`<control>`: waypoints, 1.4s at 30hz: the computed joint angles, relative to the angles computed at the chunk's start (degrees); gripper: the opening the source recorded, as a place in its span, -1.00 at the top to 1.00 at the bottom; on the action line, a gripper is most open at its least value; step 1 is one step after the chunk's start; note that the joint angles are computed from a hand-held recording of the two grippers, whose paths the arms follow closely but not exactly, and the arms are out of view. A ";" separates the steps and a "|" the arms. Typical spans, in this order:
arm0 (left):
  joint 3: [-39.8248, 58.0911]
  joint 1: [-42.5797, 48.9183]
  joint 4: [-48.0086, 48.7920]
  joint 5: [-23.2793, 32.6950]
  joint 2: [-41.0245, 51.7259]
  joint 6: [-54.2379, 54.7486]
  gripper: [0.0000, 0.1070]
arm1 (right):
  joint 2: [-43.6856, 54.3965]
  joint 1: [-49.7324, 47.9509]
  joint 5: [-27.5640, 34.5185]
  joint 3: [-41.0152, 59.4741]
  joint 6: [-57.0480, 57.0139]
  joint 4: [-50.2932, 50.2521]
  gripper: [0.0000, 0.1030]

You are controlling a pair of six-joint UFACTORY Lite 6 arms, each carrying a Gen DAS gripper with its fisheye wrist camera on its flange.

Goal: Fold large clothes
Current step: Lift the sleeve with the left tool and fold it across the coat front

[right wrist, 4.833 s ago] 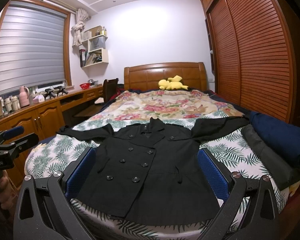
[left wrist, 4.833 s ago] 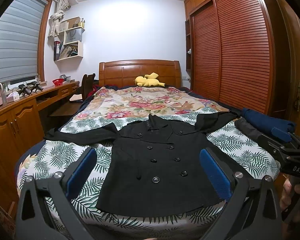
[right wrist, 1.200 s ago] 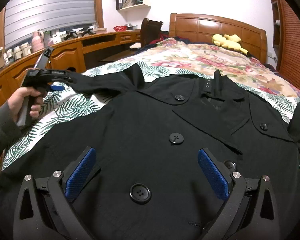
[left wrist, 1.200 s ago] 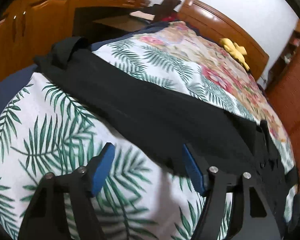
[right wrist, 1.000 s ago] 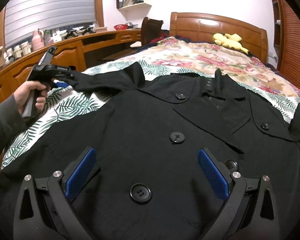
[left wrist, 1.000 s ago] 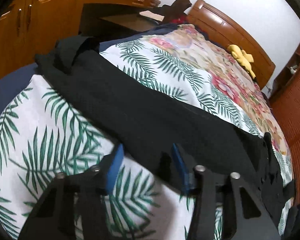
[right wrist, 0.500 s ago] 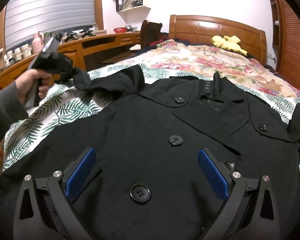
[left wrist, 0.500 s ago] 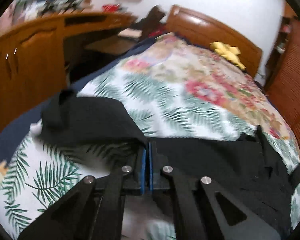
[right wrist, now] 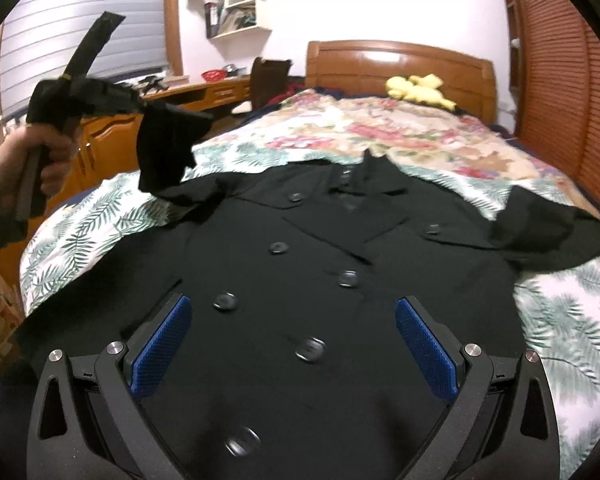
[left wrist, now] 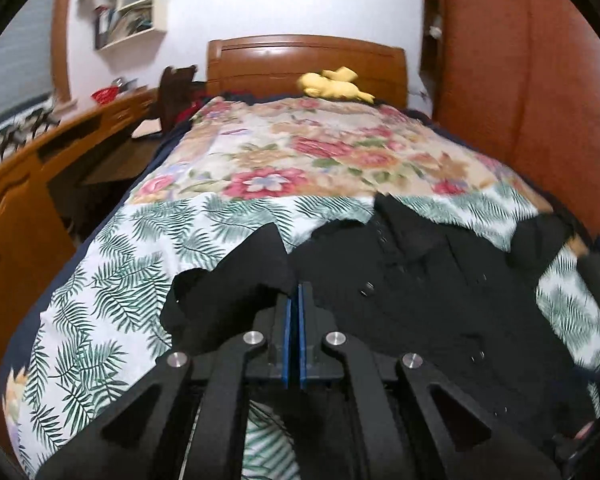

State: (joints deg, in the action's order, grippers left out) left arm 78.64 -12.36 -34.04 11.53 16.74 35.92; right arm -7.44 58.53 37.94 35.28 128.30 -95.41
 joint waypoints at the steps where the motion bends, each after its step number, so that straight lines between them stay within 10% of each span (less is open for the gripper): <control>1: -1.00 -1.34 1.02 -0.46 -0.52 -1.58 1.00 | -1.44 0.12 0.26 -0.76 -0.03 0.34 -1.00; 18: -10.46 -9.09 18.89 0.58 -5.03 -19.29 0.94 | 4.28 -0.30 0.53 0.53 0.52 -0.93 -1.00; 28: -17.42 -4.49 -12.61 0.45 -15.94 13.99 0.34 | 8.88 -0.61 -0.62 3.48 1.35 -2.64 -1.00; 42: -11.25 10.09 -35.13 0.66 4.57 37.86 0.30 | 13.57 -1.21 -2.82 5.66 2.68 -4.13 -1.00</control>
State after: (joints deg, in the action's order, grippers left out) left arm 67.39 -2.28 -69.17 12.19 21.31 73.78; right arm 6.14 57.32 35.12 40.93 130.98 -99.53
